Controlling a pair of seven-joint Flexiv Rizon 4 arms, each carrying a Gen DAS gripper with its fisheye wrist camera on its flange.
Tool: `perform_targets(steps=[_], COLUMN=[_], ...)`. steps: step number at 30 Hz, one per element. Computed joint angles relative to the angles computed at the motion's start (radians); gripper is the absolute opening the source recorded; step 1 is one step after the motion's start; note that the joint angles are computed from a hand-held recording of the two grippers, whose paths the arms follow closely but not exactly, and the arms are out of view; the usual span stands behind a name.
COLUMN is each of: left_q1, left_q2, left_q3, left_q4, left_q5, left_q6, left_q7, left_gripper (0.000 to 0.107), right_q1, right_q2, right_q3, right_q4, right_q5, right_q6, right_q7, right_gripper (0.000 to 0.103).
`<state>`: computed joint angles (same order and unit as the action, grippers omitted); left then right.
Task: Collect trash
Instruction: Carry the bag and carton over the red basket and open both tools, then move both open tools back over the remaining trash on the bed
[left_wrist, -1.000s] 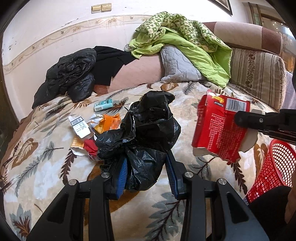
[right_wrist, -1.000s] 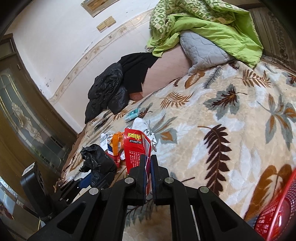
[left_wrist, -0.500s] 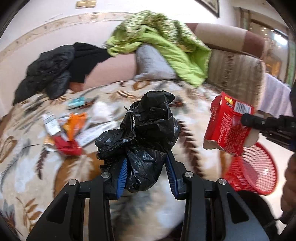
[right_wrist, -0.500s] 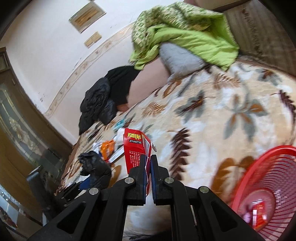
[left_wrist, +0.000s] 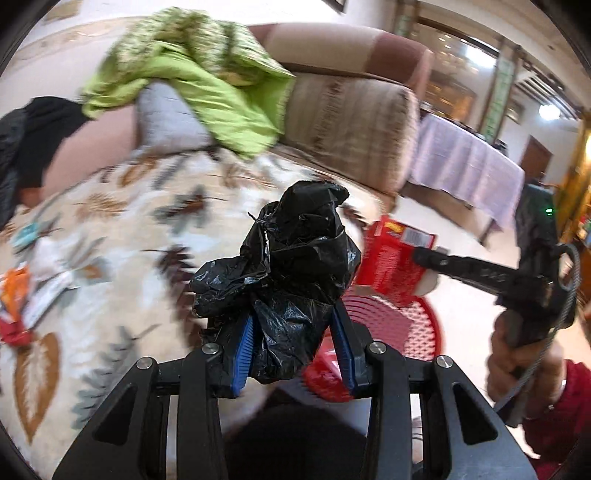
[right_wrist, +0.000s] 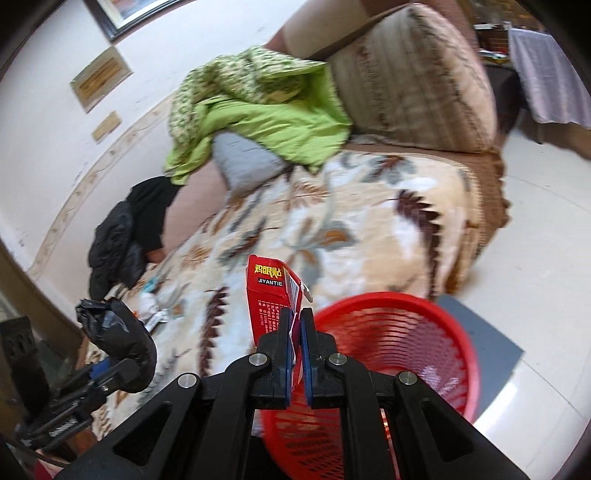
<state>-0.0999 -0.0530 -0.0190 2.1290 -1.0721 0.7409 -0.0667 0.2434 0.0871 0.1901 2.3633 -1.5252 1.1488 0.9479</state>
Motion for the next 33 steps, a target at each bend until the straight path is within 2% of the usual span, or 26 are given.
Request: perform_targets(steps=[4, 8, 9, 11, 12, 13, 15, 19, 21, 25, 29, 33], left_q1=[-0.026, -0.055, -0.06, -0.068, -0.074, -0.076, -0.075, -0.064, -0.056, -0.032, 0.01, 0.049], left_q2=[0.007, -0.006, -0.011, -0.017, -0.017, -0.018, -0.019, -0.025, -0.025, -0.034, -0.058, -0.08], left_q3=[-0.018, -0.035, -0.039, -0.043, -0.046, -0.046, -0.044, -0.036, -0.031, -0.018, -0.005, 0.002], left_q4=[0.002, -0.003, -0.007, -0.009, -0.006, -0.004, -0.004, -0.013, -0.014, -0.023, -0.048, -0.069], left_q5=[0.048, 0.066, 0.073, 0.084, 0.077, 0.066, 0.06, 0.051, 0.042, 0.039, 0.029, 0.012], left_q6=[-0.043, -0.043, -0.05, -0.053, -0.042, -0.039, -0.047, -0.053, -0.043, -0.018, -0.001, 0.031], left_q7=[-0.031, -0.054, -0.064, -0.082, -0.086, -0.082, -0.08, -0.095, -0.093, -0.103, -0.128, -0.131], left_gripper=[0.038, 0.038, 0.041, 0.058, 0.062, 0.066, 0.066, 0.066, 0.066, 0.066, 0.066, 0.066], right_q1=[-0.005, -0.014, -0.015, -0.016, -0.017, -0.019, -0.018, -0.01, -0.014, -0.013, -0.002, 0.02], right_q2=[0.043, 0.076, 0.083, 0.09, 0.096, 0.099, 0.107, 0.106, 0.094, 0.052, -0.031, -0.135], right_q3=[0.013, 0.02, 0.023, 0.028, 0.03, 0.032, 0.041, 0.048, 0.037, 0.021, -0.006, -0.026], right_q4=[0.049, 0.09, 0.098, 0.11, 0.116, 0.12, 0.122, 0.109, 0.096, 0.048, -0.036, -0.145], right_q5=[0.052, 0.091, 0.104, 0.129, 0.142, 0.143, 0.151, 0.164, 0.13, 0.058, -0.023, -0.084], right_q6=[-0.031, -0.041, -0.046, -0.05, -0.053, -0.053, -0.073, -0.102, -0.079, -0.056, 0.003, 0.058], right_q7=[-0.008, -0.006, -0.009, -0.015, -0.017, -0.013, -0.013, -0.03, -0.016, 0.008, 0.012, -0.013], right_gripper=[0.006, 0.007, 0.007, 0.008, 0.011, 0.019, 0.03, 0.031, 0.032, 0.041, 0.043, 0.049])
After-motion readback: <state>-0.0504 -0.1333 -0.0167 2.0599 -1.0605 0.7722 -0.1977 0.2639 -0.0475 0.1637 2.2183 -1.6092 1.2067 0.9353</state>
